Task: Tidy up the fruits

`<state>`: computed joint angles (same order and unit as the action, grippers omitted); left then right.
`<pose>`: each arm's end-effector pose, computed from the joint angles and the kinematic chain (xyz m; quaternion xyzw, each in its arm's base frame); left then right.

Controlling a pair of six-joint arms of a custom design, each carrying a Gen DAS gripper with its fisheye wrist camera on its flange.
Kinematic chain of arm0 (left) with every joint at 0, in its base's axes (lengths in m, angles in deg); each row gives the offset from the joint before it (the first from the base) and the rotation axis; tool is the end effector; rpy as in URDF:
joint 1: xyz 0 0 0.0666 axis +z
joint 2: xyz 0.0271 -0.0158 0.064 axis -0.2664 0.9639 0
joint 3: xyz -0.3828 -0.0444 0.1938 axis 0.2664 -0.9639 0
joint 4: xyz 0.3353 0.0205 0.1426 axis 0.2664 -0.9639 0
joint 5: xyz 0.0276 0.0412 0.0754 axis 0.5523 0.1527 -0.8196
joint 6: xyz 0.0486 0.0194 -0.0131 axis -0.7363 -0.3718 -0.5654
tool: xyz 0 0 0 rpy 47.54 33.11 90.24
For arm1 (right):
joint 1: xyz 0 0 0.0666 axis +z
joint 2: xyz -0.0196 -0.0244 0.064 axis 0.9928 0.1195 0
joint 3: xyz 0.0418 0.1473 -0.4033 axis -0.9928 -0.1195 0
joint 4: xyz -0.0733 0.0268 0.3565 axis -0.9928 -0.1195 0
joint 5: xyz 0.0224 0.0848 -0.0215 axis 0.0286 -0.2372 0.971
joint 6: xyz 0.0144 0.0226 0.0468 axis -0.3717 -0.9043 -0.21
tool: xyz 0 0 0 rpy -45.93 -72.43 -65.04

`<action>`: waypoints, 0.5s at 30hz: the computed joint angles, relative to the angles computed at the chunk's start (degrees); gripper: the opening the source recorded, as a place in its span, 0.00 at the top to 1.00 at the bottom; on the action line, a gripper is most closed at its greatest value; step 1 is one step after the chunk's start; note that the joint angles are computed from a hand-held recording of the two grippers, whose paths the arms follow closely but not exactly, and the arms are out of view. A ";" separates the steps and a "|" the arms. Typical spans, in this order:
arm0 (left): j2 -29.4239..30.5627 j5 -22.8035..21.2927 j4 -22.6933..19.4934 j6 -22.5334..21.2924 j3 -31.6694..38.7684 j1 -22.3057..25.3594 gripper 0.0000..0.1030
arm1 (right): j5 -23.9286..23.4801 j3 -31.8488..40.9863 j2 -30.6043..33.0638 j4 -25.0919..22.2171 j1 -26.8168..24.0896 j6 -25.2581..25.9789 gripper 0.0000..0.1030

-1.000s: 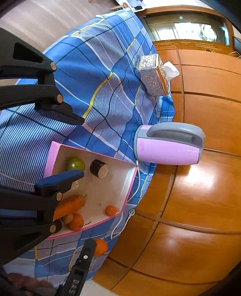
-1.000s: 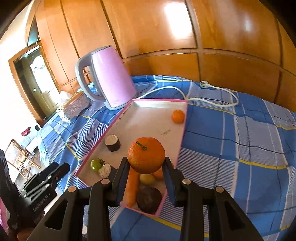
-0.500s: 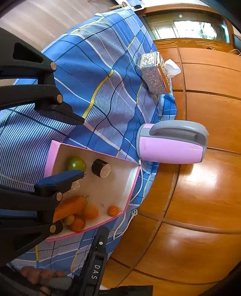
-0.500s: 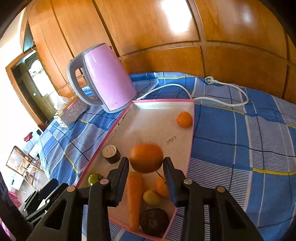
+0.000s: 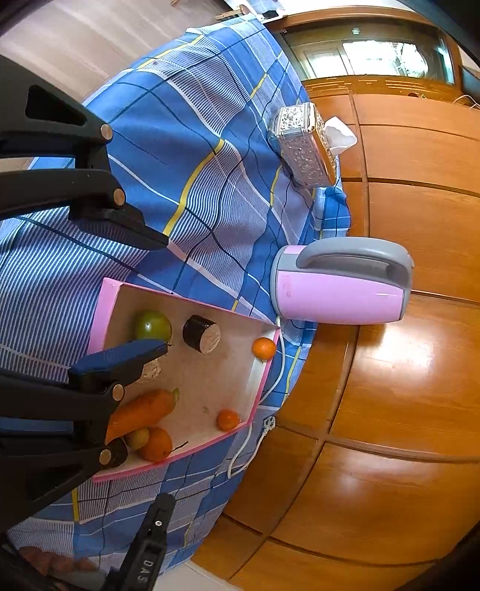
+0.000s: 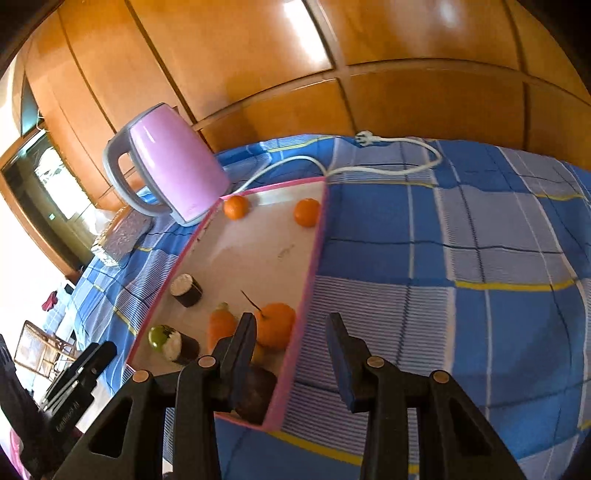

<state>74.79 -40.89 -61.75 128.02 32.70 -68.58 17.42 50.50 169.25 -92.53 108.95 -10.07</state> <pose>0.3114 -0.3704 0.3440 -0.2304 0.8633 0.0410 0.4471 0.4400 0.2199 0.3354 -0.1138 0.9136 0.2194 0.3229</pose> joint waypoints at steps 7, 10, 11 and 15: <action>0.21 -0.32 -0.51 -0.48 0.80 -0.54 0.51 | 0.81 -1.39 -1.38 -0.01 -0.18 -0.39 0.62; 0.48 -0.51 -0.68 -0.77 1.47 -1.00 0.51 | 1.16 -1.78 -1.82 -0.23 0.12 -0.29 0.62; 0.54 -0.58 -0.67 -0.97 1.67 -1.13 0.51 | 1.24 -1.93 -1.96 -0.36 0.33 -0.22 0.62; 0.74 -0.59 -0.82 -1.31 2.28 -1.59 0.51 | 2.29 -2.17 -2.31 -0.97 1.39 0.62 0.62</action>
<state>75.52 -41.48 -62.56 126.72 34.98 -70.17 19.72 48.33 166.94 -93.50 110.35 -9.45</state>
